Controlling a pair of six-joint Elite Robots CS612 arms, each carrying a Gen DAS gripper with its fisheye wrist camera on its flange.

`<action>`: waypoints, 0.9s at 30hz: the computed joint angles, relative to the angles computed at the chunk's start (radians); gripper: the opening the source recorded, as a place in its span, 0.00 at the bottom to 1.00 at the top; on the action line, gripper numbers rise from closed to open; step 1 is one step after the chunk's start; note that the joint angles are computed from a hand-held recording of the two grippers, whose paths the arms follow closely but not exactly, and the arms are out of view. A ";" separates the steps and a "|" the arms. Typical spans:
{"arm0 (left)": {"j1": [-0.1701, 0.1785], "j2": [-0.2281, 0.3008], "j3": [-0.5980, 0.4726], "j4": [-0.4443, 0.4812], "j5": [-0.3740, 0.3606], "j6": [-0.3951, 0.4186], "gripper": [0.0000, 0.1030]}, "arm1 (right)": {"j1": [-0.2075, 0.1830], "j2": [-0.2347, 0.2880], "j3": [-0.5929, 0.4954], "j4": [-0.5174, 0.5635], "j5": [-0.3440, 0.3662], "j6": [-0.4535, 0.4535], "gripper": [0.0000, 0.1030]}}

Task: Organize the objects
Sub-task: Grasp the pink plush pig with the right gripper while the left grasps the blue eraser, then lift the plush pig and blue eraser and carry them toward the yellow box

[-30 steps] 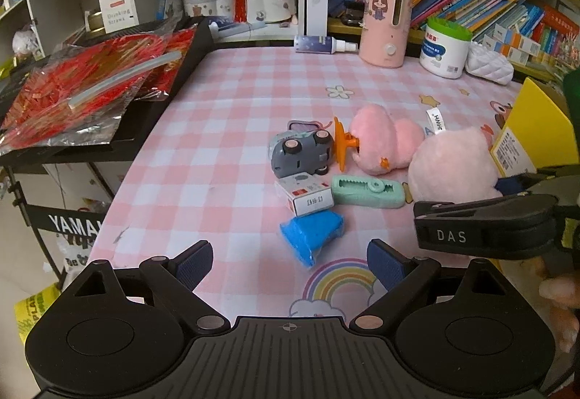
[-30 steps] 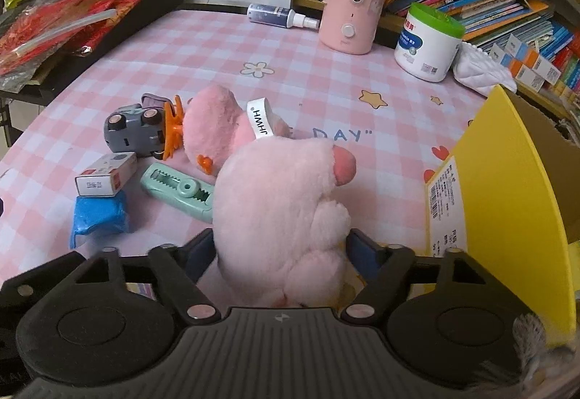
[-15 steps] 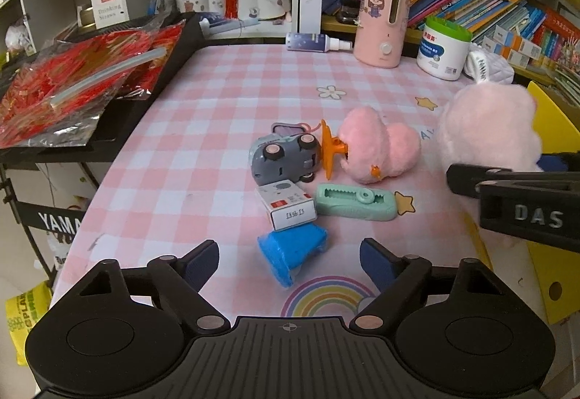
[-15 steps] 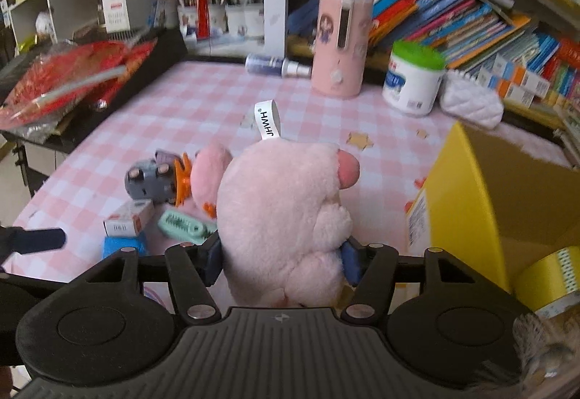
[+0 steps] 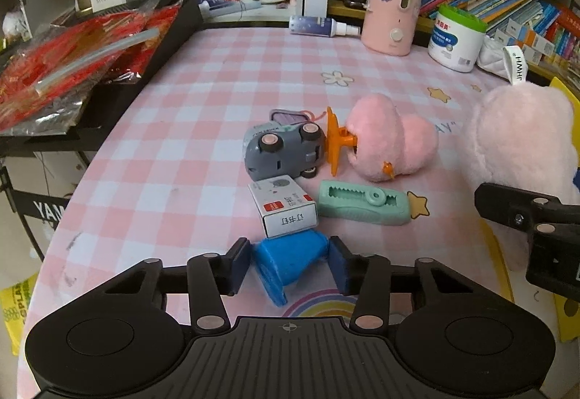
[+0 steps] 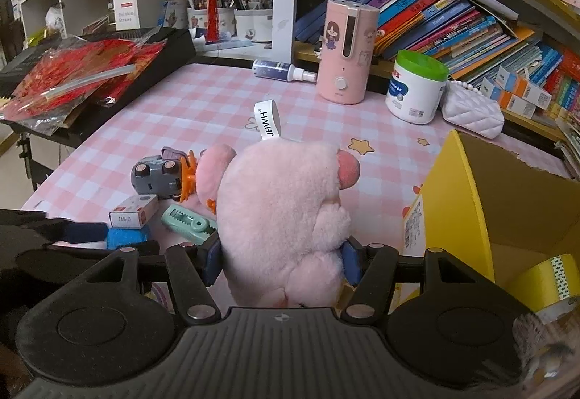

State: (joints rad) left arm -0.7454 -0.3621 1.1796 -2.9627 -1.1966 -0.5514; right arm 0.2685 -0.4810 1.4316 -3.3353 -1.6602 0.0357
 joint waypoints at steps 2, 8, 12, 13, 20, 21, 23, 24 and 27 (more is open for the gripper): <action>0.000 -0.006 0.011 -0.010 -0.012 0.000 0.40 | 0.000 -0.001 0.001 0.002 0.002 0.002 0.57; -0.005 -0.034 0.066 -0.060 -0.032 0.005 0.40 | 0.001 -0.007 0.011 0.020 0.014 0.026 0.57; -0.014 -0.055 0.111 -0.100 -0.034 0.014 0.40 | 0.005 -0.015 0.026 0.029 0.017 0.049 0.58; -0.017 -0.062 0.127 -0.112 -0.032 0.012 0.40 | 0.007 -0.018 0.031 0.031 0.018 0.057 0.58; -0.036 -0.108 0.225 -0.211 0.001 -0.003 0.39 | 0.018 -0.047 0.087 0.040 0.016 0.103 0.58; -0.039 -0.115 0.239 -0.229 0.006 -0.008 0.39 | 0.019 -0.051 0.094 0.041 0.016 0.108 0.58; -0.044 -0.127 0.266 -0.262 0.019 -0.011 0.39 | 0.024 -0.060 0.111 0.035 0.011 0.119 0.58; -0.047 -0.133 0.279 -0.278 0.025 -0.011 0.39 | 0.026 -0.065 0.122 0.028 0.009 0.125 0.58; -0.055 -0.148 0.312 -0.313 0.030 -0.011 0.39 | 0.034 -0.076 0.147 0.009 0.001 0.137 0.58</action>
State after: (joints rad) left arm -0.8000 -0.5100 1.4920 -3.2754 -1.1661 -0.5622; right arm 0.3024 -0.5570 1.5789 -3.3264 -1.6594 0.1729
